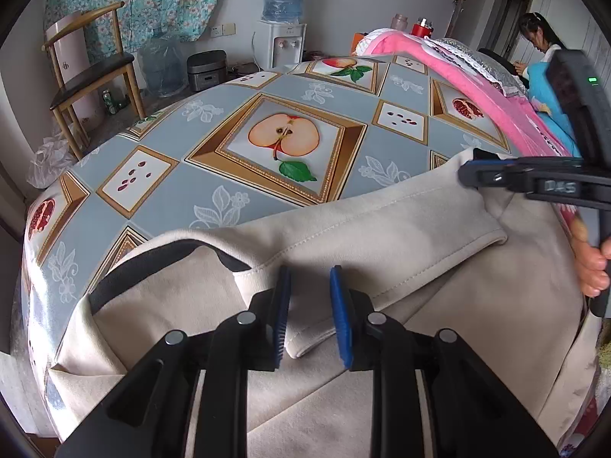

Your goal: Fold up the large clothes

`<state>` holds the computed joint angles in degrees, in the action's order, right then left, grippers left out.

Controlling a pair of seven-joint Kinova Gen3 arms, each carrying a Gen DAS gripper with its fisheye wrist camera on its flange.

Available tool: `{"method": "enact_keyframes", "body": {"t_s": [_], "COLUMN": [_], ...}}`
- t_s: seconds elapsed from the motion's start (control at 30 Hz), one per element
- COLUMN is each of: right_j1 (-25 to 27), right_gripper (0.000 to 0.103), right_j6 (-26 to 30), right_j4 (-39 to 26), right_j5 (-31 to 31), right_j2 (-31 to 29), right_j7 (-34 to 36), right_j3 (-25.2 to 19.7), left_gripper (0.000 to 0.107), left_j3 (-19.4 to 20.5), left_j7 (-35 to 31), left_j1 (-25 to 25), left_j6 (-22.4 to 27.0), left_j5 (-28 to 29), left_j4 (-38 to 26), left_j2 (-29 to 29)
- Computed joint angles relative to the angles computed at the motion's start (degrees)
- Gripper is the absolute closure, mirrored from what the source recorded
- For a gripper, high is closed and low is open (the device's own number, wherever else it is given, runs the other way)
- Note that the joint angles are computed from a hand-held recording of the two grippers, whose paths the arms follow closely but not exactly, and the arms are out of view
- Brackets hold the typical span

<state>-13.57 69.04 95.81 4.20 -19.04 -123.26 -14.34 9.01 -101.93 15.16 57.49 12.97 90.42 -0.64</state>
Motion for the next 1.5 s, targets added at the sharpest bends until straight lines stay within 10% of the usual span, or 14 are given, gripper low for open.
{"method": "enact_keyframes", "body": {"t_s": [0.37, 0.6, 0.77, 1.13, 1.5], "right_j1": [-3.50, -4.40, 0.99, 18.80, 30.39], "right_gripper": [0.065, 0.020, 0.009, 0.007, 0.007], "right_j6": [5.20, 12.19, 18.35, 29.98, 37.94], "right_j4": [-1.36, -8.21, -13.02, -18.14, -21.36], "right_j5": [3.99, 9.58, 8.68, -2.23, -8.01], "right_j2": [3.40, -2.92, -8.27, -18.59, -27.13], "right_j7": [-5.86, -15.88, -19.81, -22.95, -17.56], "right_j3": [-8.47, -16.77, -25.76, -41.20, -42.90], "left_gripper": [0.085, 0.045, 0.026, 0.010, 0.010], "left_j3": [0.73, -0.06, -0.41, 0.56, 2.76], "left_j7": [4.59, 7.35, 7.34, 14.84, 18.11], "left_j1": [0.82, 0.97, 0.54, -3.74, -6.17], "left_j6": [2.46, 7.32, 14.94, 24.37, 27.63], "left_j5": [-2.81, -1.56, -1.28, -0.68, -1.04], "left_j4": [-1.84, -4.52, -4.95, 5.74, 11.95], "left_j2": [0.07, -6.94, -16.46, -36.57, -42.14]}}
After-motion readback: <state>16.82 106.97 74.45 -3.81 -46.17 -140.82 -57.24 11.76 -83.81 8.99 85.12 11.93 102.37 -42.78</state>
